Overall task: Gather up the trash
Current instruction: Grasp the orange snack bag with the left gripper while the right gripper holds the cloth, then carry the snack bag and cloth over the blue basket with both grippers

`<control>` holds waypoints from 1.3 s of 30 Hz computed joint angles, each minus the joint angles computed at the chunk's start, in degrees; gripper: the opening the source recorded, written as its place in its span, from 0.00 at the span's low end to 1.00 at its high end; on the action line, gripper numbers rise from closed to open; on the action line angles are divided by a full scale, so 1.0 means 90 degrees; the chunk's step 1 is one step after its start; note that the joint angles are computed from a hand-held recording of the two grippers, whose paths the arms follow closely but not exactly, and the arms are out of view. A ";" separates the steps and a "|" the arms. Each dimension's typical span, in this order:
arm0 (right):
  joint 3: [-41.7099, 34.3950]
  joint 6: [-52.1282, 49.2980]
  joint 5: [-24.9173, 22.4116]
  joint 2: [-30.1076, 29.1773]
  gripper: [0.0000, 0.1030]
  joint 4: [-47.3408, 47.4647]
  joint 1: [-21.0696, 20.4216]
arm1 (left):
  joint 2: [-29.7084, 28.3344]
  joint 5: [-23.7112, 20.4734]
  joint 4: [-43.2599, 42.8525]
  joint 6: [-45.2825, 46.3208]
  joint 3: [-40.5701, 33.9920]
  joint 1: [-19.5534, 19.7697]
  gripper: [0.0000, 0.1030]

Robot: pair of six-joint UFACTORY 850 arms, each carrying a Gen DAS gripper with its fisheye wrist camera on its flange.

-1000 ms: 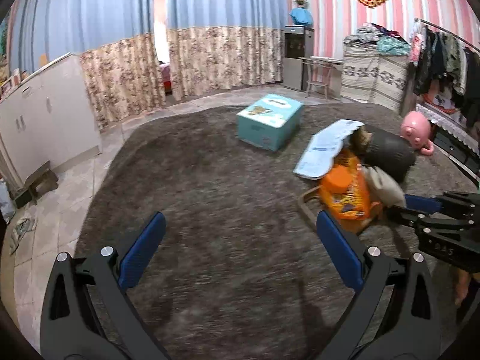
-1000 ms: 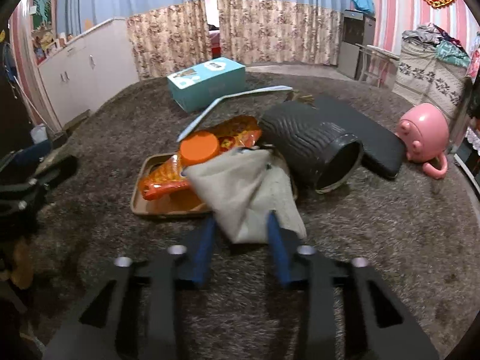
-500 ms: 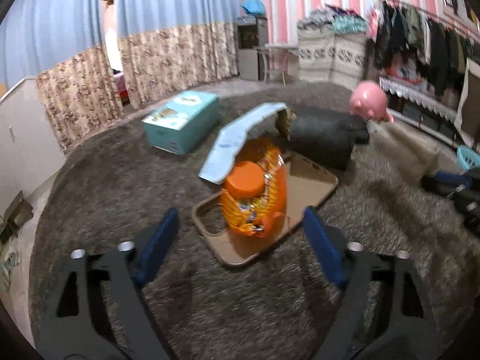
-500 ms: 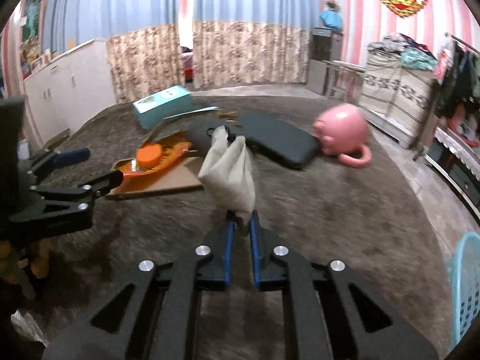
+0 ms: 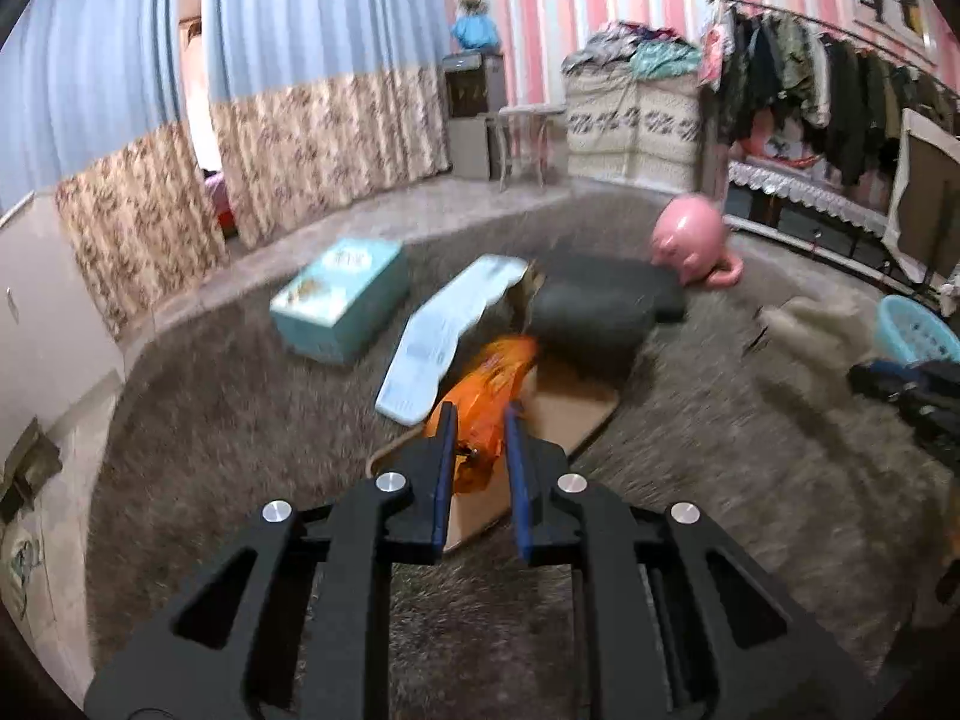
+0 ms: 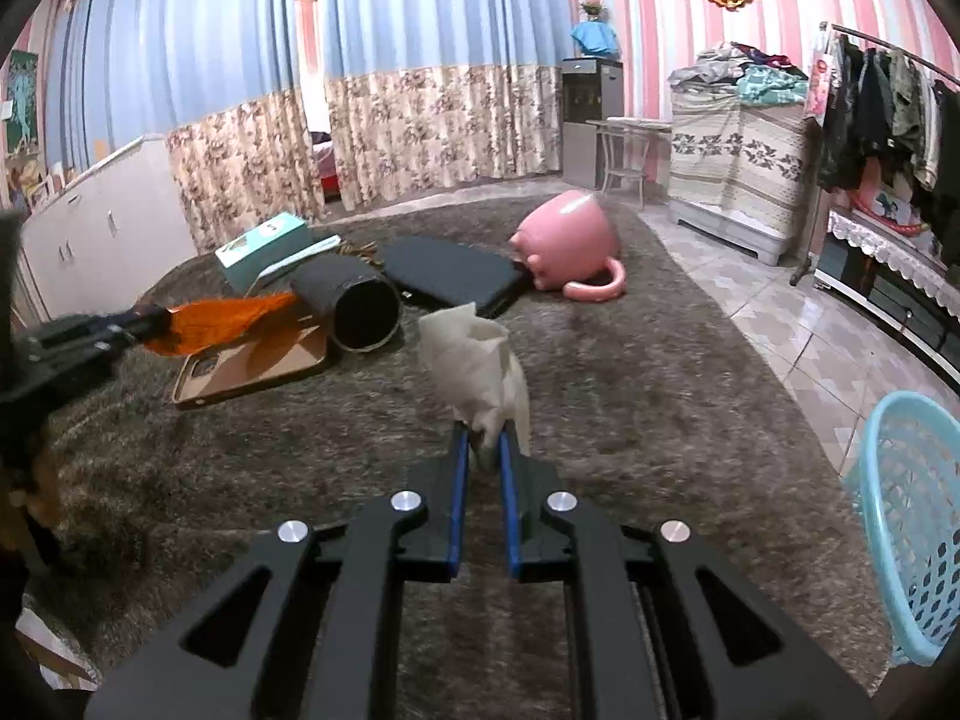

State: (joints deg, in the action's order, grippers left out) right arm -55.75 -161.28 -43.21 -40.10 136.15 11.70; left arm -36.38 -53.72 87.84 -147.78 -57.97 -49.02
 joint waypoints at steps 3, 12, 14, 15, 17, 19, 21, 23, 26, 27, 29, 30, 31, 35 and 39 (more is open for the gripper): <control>0.0032 0.0128 -0.0097 0.0054 0.10 -0.0049 -0.0126 | 0.0159 -0.0440 -0.0141 0.0349 -0.0097 -0.0224 0.14; 0.0085 0.0285 -0.0264 0.0119 0.10 -0.0041 -0.0476 | 0.0427 -0.0751 -0.0254 0.0714 -0.0262 -0.0486 0.14; 0.0095 0.0360 -0.0326 0.0152 0.10 -0.0069 -0.0576 | 0.0395 -0.0755 -0.0260 0.0796 -0.0331 -0.0524 0.14; 0.0098 0.0432 -0.0361 0.0177 0.10 -0.0113 -0.0627 | 0.0344 -0.0802 -0.0297 0.0911 -0.0416 -0.0545 0.14; 0.0141 0.0528 -0.0460 0.0254 0.10 -0.0170 -0.0752 | 0.0279 -0.0785 -0.0278 0.1004 -0.0548 -0.0544 0.14; 0.0212 0.0480 -0.0528 0.0369 0.10 -0.0118 -0.0899 | 0.0238 -0.0662 -0.0148 0.0951 -0.0672 -0.0502 0.14; 0.0255 0.0401 -0.0570 0.0449 0.10 -0.0027 -0.1048 | 0.0130 -0.0530 0.0028 0.0921 -0.0891 -0.0458 0.14; 0.0307 0.0342 -0.0592 0.0534 0.10 0.0098 -0.1218 | -0.0030 -0.0431 0.0189 0.1002 -0.1153 -0.0422 0.14; 0.0256 0.0391 -0.0574 0.0560 0.10 0.0228 -0.1521 | -0.0378 -0.0249 0.0391 0.1284 -0.1721 -0.0389 0.14; 0.0224 0.0433 -0.0574 0.0545 0.10 0.0269 -0.1629 | -0.0542 -0.0179 0.0490 0.1405 -0.1980 -0.0385 0.14; 0.0151 0.0413 -0.0561 0.0489 0.10 0.0451 -0.1806 | -0.0794 -0.0084 0.0610 0.1593 -0.2370 -0.0385 0.14; 0.0105 0.0363 -0.0536 0.0449 0.10 0.0591 -0.1874 | -0.0949 0.0006 0.0689 0.1693 -0.2617 -0.0372 0.14; 0.0053 0.0343 -0.0509 0.0410 0.10 0.0685 -0.1942 | -0.1078 0.0109 0.0735 0.1772 -0.2819 -0.0357 0.14; -0.0243 0.0284 -0.0293 0.0180 0.10 0.1053 -0.2232 | -0.1677 0.0546 0.0795 0.2217 -0.3761 -0.0317 0.14; -0.0492 0.0231 -0.0096 -0.0045 0.10 0.1377 -0.2421 | -0.2337 0.0927 0.0854 0.2720 -0.4818 -0.0325 0.14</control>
State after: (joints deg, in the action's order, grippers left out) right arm -60.18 -159.21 -44.08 -40.51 148.55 -10.10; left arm -57.41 -45.37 95.53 -123.30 -101.33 -51.95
